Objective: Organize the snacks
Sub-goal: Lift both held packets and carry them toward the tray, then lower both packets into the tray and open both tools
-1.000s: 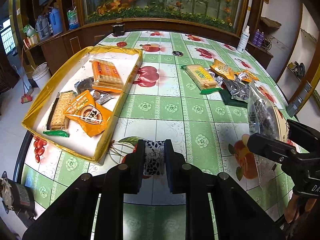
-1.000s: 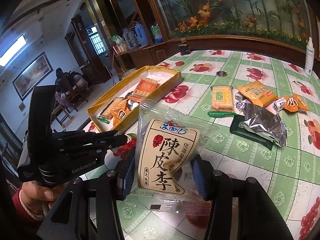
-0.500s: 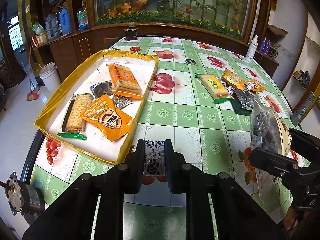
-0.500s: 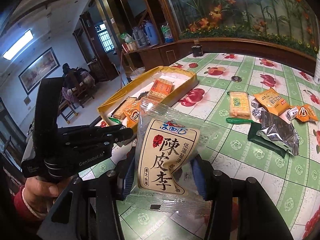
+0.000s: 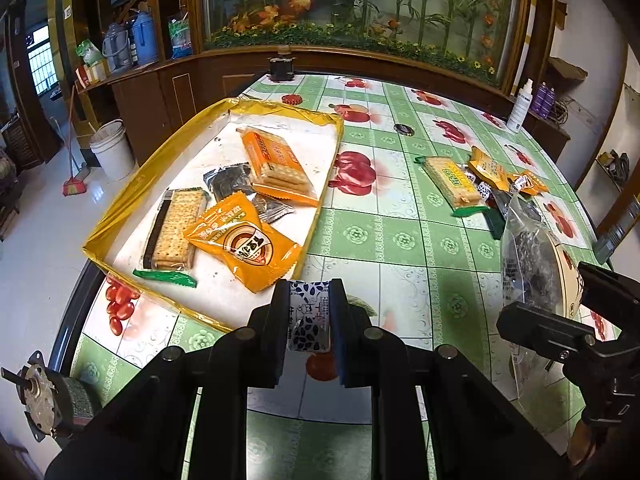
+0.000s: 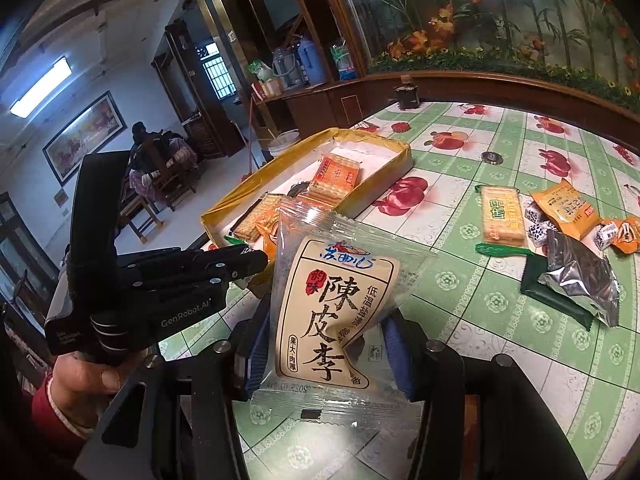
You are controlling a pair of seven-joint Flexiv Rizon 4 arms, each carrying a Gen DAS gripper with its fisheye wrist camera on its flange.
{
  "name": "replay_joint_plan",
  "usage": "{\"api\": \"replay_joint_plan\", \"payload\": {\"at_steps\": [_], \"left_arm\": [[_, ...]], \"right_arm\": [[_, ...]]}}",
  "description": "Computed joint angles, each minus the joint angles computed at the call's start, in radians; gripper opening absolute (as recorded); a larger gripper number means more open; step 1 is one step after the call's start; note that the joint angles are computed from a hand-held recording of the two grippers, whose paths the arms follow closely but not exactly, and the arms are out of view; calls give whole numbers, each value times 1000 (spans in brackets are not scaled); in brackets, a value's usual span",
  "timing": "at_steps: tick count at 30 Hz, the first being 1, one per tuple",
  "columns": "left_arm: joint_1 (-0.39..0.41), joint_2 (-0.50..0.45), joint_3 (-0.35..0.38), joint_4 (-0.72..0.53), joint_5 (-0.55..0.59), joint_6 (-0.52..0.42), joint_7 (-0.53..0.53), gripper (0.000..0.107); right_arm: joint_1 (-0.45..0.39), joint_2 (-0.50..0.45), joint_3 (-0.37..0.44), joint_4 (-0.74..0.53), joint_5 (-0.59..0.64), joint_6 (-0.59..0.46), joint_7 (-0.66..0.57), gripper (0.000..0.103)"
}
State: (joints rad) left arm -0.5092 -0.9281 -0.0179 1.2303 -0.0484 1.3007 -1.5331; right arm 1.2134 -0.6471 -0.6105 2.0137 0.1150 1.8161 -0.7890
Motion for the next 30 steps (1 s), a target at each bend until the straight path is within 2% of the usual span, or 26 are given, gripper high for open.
{"api": "replay_joint_plan", "payload": {"at_steps": [15,24,30], "left_arm": [[17,-35,28,-64,1,-27,-37,16],[25,-74,53,-152,13,-62,-79,16],[39,-125,78,-263,16,-116,-128,16]], "right_arm": [[-181,-33,149,-124,-101,-41,6,51],[-294,-68,232,-220,-179,-64,16,51],[-378,-113,284,-331,-228,-87,26,51]]}}
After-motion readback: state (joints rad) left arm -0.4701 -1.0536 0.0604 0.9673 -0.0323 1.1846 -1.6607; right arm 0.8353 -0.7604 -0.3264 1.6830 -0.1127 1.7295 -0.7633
